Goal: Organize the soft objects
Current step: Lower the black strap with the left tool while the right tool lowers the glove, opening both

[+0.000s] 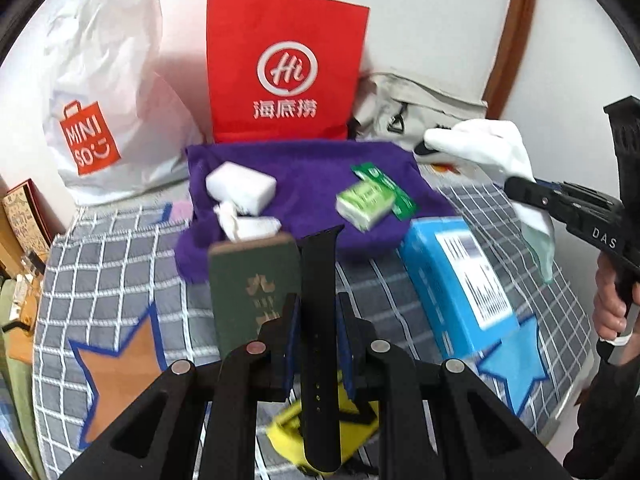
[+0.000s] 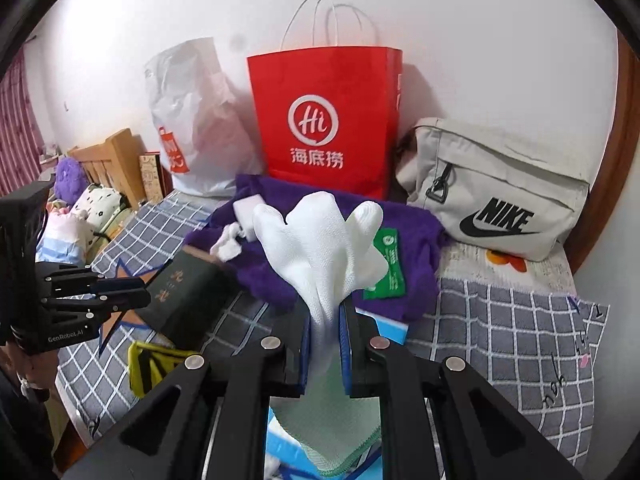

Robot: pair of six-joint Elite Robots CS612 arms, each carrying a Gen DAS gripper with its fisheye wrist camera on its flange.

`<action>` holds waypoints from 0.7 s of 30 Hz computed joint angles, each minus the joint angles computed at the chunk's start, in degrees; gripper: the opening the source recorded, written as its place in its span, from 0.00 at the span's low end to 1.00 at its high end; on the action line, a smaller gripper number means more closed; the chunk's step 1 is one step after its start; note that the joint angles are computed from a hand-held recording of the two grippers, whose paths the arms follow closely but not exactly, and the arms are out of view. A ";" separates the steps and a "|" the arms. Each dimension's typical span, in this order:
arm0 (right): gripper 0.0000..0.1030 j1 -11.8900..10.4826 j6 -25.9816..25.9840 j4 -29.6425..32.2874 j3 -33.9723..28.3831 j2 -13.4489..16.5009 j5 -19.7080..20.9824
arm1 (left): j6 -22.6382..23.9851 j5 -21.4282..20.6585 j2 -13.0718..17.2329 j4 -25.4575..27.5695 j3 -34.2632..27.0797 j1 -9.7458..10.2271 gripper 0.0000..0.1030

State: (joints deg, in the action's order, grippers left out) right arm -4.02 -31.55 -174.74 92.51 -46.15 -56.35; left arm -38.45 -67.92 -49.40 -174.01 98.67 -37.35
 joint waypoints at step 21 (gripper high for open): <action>0.12 2.79 7.18 6.84 -16.94 7.78 -0.06 | 3.99 -0.28 5.74 3.95 -12.43 6.10 0.17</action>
State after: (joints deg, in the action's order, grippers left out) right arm -1.23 -24.38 -167.89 75.57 -38.37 -56.41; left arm -34.46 -68.20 -43.66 -170.06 86.24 -31.25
